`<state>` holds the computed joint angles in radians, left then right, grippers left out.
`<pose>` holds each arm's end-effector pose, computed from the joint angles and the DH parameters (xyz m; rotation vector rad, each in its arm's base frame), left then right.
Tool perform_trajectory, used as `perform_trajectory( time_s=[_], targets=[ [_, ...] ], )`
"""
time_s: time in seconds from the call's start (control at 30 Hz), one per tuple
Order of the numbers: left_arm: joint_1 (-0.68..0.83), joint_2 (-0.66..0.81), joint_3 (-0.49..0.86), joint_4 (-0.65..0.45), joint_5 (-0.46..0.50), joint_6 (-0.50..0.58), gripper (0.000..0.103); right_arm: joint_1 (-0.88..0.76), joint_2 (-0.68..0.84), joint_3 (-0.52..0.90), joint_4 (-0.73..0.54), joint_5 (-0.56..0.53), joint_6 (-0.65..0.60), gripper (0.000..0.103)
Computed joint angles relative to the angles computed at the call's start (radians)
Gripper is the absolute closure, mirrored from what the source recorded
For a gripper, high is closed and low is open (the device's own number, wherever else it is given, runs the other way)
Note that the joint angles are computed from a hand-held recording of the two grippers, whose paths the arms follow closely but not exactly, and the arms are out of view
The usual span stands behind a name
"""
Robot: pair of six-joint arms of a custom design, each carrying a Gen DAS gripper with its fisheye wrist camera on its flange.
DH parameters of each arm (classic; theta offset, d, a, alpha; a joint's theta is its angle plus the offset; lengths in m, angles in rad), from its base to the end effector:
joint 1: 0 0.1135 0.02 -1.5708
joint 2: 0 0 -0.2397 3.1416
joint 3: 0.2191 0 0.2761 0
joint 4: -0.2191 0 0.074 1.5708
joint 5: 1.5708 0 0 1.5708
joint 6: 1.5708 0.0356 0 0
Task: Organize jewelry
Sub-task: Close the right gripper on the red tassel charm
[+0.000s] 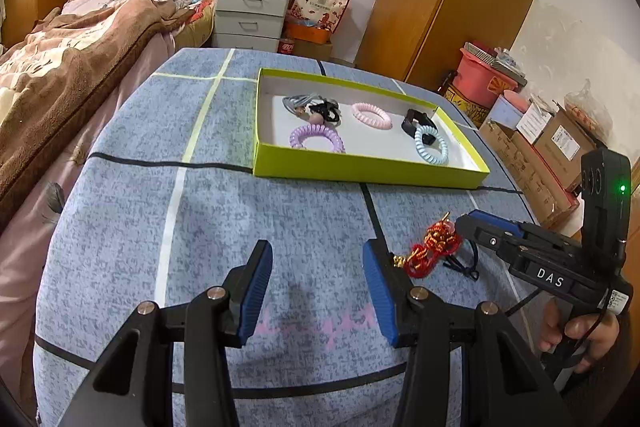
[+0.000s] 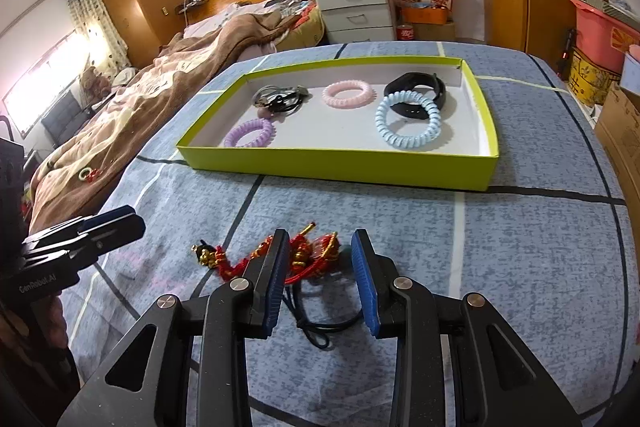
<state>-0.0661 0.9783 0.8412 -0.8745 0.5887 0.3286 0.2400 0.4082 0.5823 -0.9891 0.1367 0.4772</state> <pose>0.2145 -0.0340 0.2471 0.6877 2.3546 -0.6426 0.1274 0.0262 0.2349 0.3462 2.3581 0.1792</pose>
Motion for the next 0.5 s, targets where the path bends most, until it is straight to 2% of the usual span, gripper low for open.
perform_trajectory(
  time_s=[0.23, 0.4, 0.43, 0.47, 0.5],
  targets=[
    [0.013, -0.015, -0.013, -0.01, 0.007, 0.005, 0.054, 0.027, 0.014, 0.001, 0.002, 0.015, 0.011, 0.091],
    [0.025, -0.024, -0.017, -0.022, 0.013, 0.018, 0.054, 0.055, -0.031, 0.001, -0.02, 0.041, 0.035, 0.095],
    [0.025, -0.026, -0.017, -0.024, 0.015, 0.019, 0.054, 0.064, -0.042, 0.004, -0.029, 0.051, 0.043, 0.097],
    [0.024, -0.028, -0.017, -0.026, 0.014, 0.019, 0.054, 0.062, -0.053, 0.005, -0.035, 0.05, 0.044, 0.103],
    [0.024, -0.031, -0.017, -0.028, 0.016, 0.02, 0.054, 0.069, -0.07, 0.006, -0.046, 0.056, 0.051, 0.103]
  ],
)
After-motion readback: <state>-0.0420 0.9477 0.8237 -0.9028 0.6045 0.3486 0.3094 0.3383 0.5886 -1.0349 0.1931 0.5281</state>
